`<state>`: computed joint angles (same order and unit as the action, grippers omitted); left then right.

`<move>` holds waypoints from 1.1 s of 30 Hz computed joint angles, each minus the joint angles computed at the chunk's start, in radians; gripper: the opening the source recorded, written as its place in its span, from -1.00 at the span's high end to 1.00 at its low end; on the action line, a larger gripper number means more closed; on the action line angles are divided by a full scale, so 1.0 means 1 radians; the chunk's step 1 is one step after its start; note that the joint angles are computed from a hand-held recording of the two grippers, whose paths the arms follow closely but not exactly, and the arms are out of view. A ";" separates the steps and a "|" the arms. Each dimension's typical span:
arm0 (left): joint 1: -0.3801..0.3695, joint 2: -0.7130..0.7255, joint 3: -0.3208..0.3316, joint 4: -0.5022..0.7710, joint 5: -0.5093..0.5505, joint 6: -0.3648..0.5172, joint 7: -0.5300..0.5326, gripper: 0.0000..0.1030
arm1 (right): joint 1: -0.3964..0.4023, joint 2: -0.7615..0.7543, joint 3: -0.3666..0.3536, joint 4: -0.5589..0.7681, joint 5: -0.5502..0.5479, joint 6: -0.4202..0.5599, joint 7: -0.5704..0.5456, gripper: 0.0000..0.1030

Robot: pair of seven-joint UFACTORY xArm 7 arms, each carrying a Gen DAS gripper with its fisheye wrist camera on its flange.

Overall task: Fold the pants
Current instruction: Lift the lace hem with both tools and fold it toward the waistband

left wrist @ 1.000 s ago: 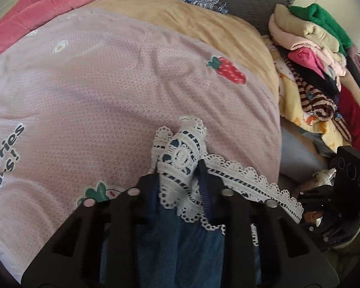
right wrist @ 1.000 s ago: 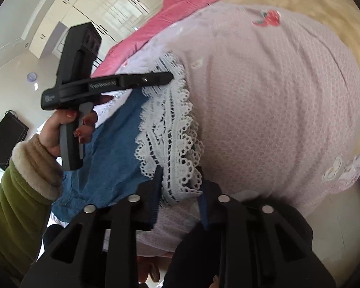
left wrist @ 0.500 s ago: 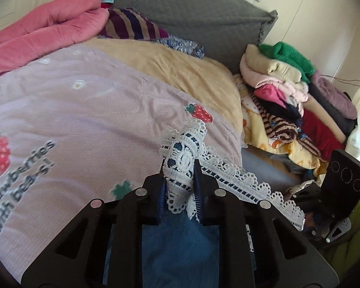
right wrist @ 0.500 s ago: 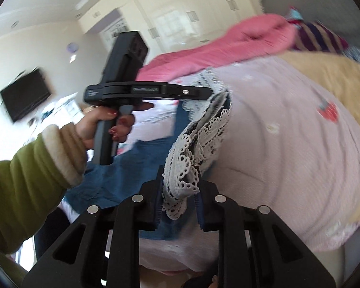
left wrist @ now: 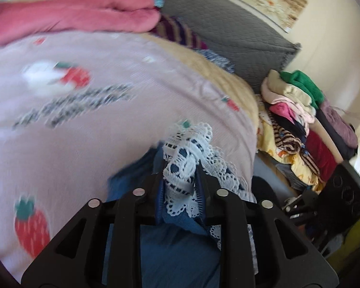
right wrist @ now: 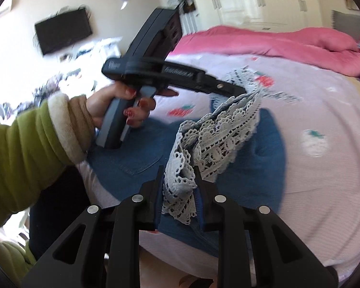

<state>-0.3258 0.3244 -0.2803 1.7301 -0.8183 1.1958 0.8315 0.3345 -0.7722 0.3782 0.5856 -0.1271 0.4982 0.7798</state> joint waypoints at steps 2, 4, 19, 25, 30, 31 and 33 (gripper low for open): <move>0.010 -0.020 0.016 -0.036 0.015 -0.010 -0.020 0.49 | 0.000 0.060 0.010 0.030 -0.007 0.004 -0.013 0.59; 0.024 -0.046 0.023 -0.080 -0.001 -0.031 -0.014 0.25 | -0.008 0.103 0.035 0.056 -0.027 0.018 -0.008 0.59; 0.107 -0.081 0.064 -0.123 -0.136 0.066 -0.228 -0.49 | 0.138 0.072 -0.064 -0.003 0.030 -0.121 -0.109 -0.12; 0.080 -0.086 0.087 -0.137 -0.009 -0.016 -0.367 -0.63 | -0.025 -0.096 -0.089 -0.036 0.030 0.007 -0.068 -0.30; 0.109 -0.043 0.069 -0.095 -0.038 0.060 -0.397 -0.65 | -0.119 -0.066 -0.163 -0.027 0.031 0.064 -0.111 -0.31; 0.114 -0.043 0.062 -0.095 -0.061 0.068 -0.386 -0.65 | -0.130 -0.051 -0.180 -0.031 0.037 0.055 -0.124 -0.31; 0.112 -0.040 0.056 -0.086 -0.077 0.074 -0.381 -0.61 | -0.136 0.007 -0.214 -0.009 0.060 0.036 -0.157 -0.31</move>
